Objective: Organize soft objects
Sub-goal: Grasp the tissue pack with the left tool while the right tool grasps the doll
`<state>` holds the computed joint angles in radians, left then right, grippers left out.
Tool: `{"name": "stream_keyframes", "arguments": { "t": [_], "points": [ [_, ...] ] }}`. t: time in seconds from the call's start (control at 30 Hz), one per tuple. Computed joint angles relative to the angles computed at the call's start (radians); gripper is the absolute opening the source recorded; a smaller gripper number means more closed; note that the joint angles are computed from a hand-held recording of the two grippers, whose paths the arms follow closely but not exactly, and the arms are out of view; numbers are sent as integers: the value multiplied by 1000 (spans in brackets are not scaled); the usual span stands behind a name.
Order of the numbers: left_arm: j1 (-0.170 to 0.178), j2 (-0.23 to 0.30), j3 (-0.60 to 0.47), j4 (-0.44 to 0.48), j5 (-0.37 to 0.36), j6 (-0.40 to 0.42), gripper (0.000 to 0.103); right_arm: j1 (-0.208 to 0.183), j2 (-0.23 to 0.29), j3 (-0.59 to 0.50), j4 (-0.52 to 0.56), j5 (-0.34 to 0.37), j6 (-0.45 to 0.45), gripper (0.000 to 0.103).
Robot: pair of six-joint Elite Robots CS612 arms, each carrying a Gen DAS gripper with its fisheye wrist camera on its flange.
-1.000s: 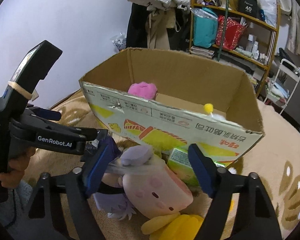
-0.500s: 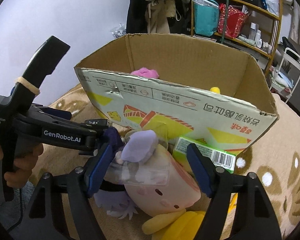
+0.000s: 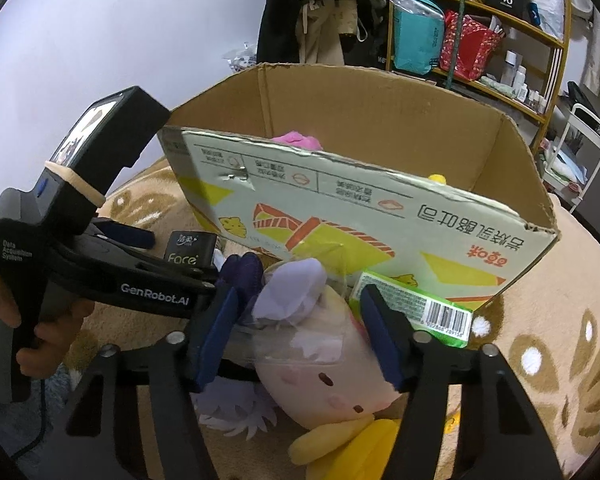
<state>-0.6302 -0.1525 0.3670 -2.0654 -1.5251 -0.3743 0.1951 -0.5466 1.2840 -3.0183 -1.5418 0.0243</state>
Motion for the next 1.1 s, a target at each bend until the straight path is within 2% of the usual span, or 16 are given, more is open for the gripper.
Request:
{"name": "stream_keyframes", "arguments": {
  "t": [0.17,0.33,0.6,0.7,0.8,1.1],
  "points": [
    [-8,-17,37,-24,22,-1,74,2,0,2,-3,6,5,62],
    [-9,-57,108,-62,20,-17,46,3,1,2,-4,13,8,58],
    [-4,-93,182,-122,12,-35,45,-7,-7,14,-6,43,30,50],
    [-4,-125,248,-172,23,-40,45,-11,-9,19,-11,52,44,49],
    [-6,-179,344,-241,33,-57,45,-11,-12,24,-15,51,45,46],
    [-10,-233,435,-341,71,-77,45,-14,-17,35,-31,48,68,44]
  ]
}}
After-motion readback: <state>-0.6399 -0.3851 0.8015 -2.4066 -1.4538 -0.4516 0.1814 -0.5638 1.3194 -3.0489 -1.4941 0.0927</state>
